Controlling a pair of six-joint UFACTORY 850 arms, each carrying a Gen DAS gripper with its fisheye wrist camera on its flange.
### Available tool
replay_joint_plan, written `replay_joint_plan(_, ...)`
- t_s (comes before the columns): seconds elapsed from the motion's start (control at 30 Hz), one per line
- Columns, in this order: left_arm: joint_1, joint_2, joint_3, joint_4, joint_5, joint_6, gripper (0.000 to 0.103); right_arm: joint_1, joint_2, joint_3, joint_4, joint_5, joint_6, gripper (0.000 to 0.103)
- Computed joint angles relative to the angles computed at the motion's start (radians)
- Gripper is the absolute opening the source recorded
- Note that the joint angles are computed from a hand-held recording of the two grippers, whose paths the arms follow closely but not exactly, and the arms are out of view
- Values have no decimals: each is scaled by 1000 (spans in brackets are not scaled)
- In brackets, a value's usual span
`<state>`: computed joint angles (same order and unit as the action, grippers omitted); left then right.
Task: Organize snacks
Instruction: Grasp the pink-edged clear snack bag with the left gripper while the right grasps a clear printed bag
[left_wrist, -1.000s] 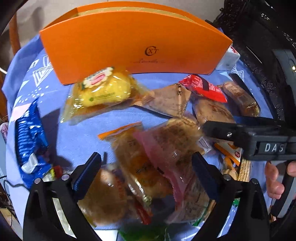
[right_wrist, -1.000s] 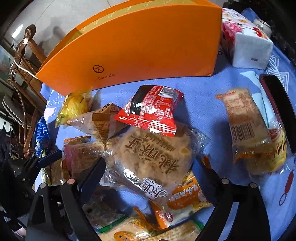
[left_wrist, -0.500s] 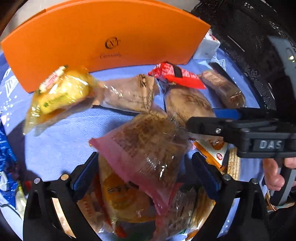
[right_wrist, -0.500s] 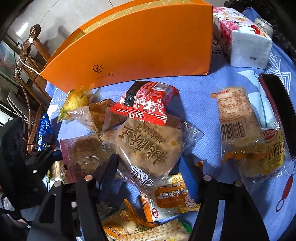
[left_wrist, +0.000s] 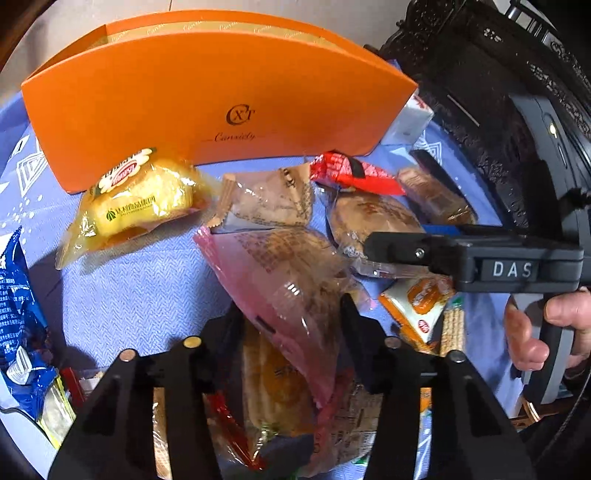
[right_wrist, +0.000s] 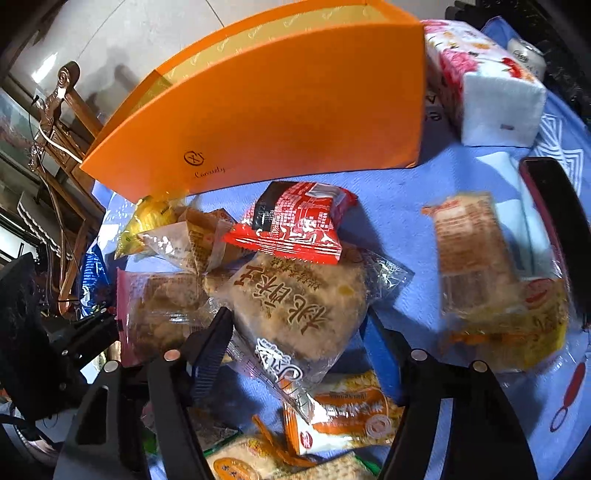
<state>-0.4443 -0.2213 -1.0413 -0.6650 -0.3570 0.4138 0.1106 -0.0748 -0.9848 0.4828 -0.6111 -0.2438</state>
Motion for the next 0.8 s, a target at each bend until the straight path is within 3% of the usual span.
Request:
replay_joint_plan(0.2, 38, 1, 1, -131, -58, 21, 50, 1, 57, 43, -22, 12, 9, 67)
replay_joint_plan(0.27, 47, 0, -2, -128, -72, -12, 64, -4, 66, 51, -24, 9, 12, 67)
replay_joint_plan(0.4, 66, -2, -4, -208, -83, 11, 69, 4, 69, 57, -34, 15, 24, 66)
replay_joint_plan(0.53, 40, -38, -46, -88, -86, -36, 62, 6, 61, 52, -35, 12, 36, 66)
replay_joint_plan(0.67, 23, -41, -56, -79, -71, -19, 45, 13, 55, 47, -52, 20, 66, 66)
replay_joint_plan(0.8, 8, -19, -53, -55, -63, 23, 34, 2, 68, 54, -31, 22, 49, 66)
